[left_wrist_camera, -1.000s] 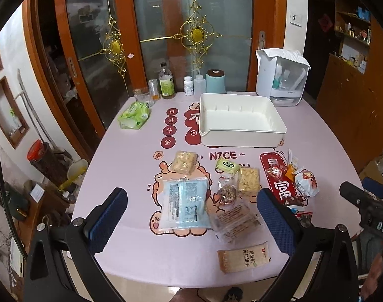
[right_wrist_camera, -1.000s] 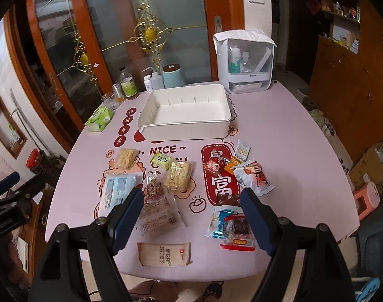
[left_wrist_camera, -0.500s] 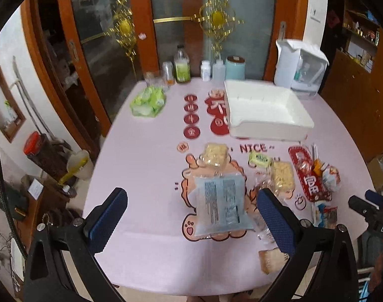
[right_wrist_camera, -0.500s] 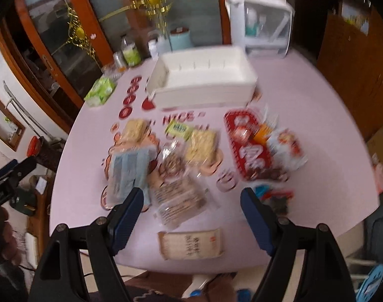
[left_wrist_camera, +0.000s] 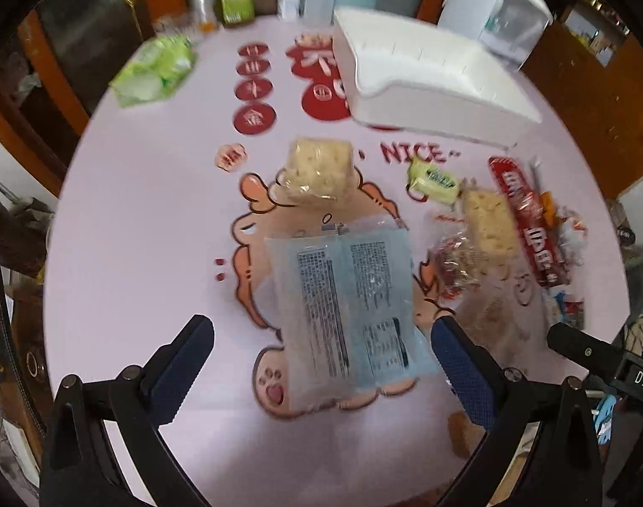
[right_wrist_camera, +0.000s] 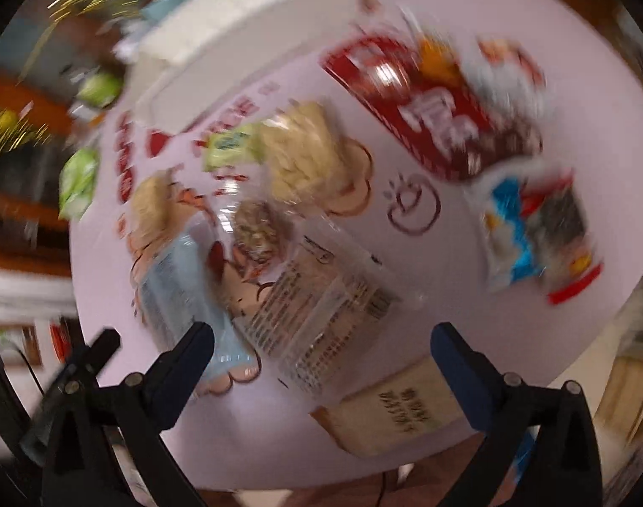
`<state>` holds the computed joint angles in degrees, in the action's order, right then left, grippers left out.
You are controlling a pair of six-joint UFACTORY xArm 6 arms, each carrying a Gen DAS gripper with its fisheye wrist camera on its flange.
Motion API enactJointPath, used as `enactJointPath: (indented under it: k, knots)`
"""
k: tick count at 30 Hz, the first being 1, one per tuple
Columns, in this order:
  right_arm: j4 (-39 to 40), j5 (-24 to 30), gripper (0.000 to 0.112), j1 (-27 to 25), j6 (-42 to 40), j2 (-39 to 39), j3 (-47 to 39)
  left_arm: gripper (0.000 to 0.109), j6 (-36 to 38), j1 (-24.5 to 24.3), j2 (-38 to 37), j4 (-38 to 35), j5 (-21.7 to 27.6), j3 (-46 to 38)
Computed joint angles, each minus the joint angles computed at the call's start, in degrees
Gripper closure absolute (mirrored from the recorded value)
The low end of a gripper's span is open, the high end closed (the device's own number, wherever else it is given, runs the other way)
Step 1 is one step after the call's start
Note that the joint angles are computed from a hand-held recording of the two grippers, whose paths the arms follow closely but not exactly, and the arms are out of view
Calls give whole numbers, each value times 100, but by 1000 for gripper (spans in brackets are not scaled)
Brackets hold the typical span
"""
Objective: Organize snacks
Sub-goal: 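Grasp the blue-white pack with the left tool while the right tool grasps the clear biscuit bag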
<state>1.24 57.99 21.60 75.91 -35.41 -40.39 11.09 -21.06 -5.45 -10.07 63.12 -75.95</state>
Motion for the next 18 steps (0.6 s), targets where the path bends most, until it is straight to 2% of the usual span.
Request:
enactJointPath:
  k: [4, 7, 12, 18]
  knots:
    - [301, -66, 9, -176, 380, 311, 71, 6, -179, -236, 468, 258, -53, -111]
    - [460, -32, 9, -237, 353, 535, 3, 6, -357, -298, 699, 338, -55, -152]
    - [828, -99, 9, -285, 83, 893, -39, 6, -549, -281, 924, 241, 134, -227]
    - [1277, -325, 10, -323, -291, 1116, 125, 6, -825, -403, 990, 478, 8, -194]
